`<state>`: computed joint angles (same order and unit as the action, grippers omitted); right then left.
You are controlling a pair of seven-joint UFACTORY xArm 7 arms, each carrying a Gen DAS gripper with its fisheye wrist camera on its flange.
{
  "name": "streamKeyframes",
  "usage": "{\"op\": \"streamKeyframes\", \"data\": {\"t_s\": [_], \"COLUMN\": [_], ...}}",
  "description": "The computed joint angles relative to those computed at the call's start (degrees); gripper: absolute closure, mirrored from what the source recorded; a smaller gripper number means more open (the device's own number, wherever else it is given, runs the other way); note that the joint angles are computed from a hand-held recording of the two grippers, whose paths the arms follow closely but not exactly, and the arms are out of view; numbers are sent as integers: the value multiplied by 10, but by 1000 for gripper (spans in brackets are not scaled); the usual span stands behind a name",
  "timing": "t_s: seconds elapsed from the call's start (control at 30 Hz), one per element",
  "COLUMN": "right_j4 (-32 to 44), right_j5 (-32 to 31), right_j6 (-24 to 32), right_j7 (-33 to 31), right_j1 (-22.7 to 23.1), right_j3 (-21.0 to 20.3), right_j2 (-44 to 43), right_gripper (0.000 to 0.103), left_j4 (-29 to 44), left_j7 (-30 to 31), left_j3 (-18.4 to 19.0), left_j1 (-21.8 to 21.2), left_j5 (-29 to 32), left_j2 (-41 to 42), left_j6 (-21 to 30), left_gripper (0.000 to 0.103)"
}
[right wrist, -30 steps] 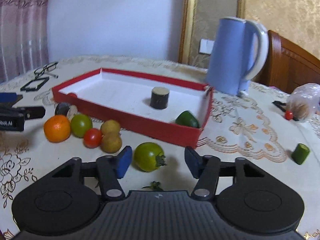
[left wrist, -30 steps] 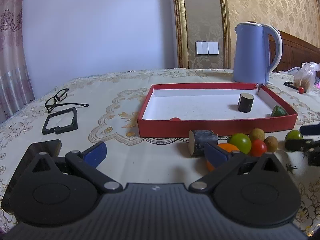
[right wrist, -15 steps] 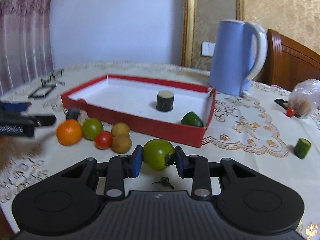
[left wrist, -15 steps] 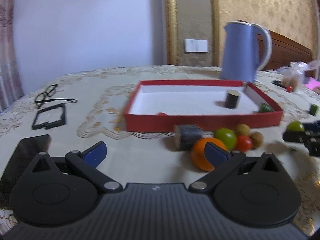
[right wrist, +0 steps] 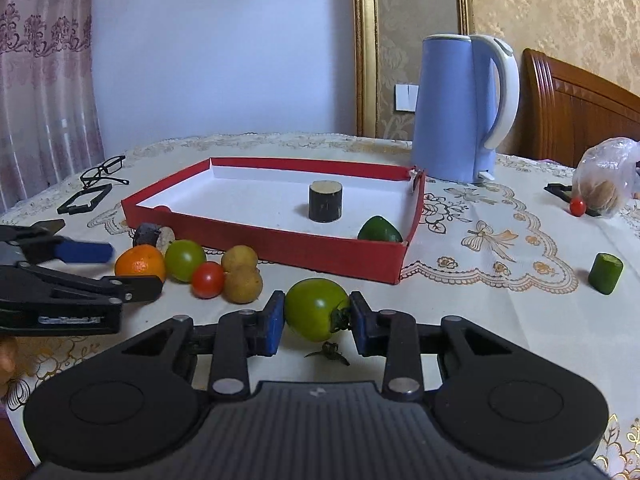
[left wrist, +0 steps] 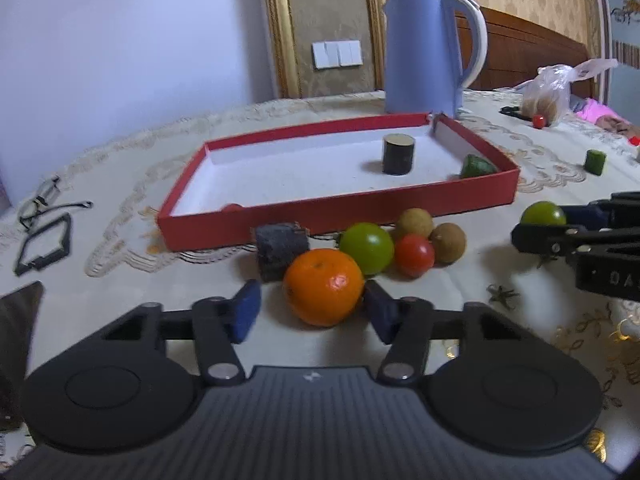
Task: Organize fruits
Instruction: 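Grasp the orange with the left tool while the right tool holds the green tomato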
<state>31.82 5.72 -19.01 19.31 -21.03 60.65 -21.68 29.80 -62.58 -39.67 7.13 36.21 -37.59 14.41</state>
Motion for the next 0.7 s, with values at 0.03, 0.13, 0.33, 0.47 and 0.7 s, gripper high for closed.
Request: {"op": "streamKeyframes", "data": {"t_s": [0.03, 0.13, 0.33, 0.47, 0.7], "right_j4": [0, -1, -3, -6, -14], "right_j5": [-1, 2, 12, 17, 11], "right_j6": [-2, -4, -11, -16, -19], "right_j7": [0, -1, 0, 8, 25], "right_j1": [1, 1, -4, -15, -4], "right_j3": [-1, 0, 8, 19, 13], "right_j2": [2, 1, -2, -14, -29], "right_gripper": [70, 70, 70, 70, 70], "left_j4": [-1, -3, -16, -24, -32], "left_j7": [0, 5, 8, 13, 18], "left_j3": [7, 25, 34, 36, 42], "left_j1": [-5, -16, -21, -25, -17], "left_j5": [-5, -17, -35, -48, -61], "left_j2": [4, 15, 4, -22, -73], "left_j6": [-5, -19, -32, -15, 6], "left_gripper": [57, 63, 64, 64, 64]}}
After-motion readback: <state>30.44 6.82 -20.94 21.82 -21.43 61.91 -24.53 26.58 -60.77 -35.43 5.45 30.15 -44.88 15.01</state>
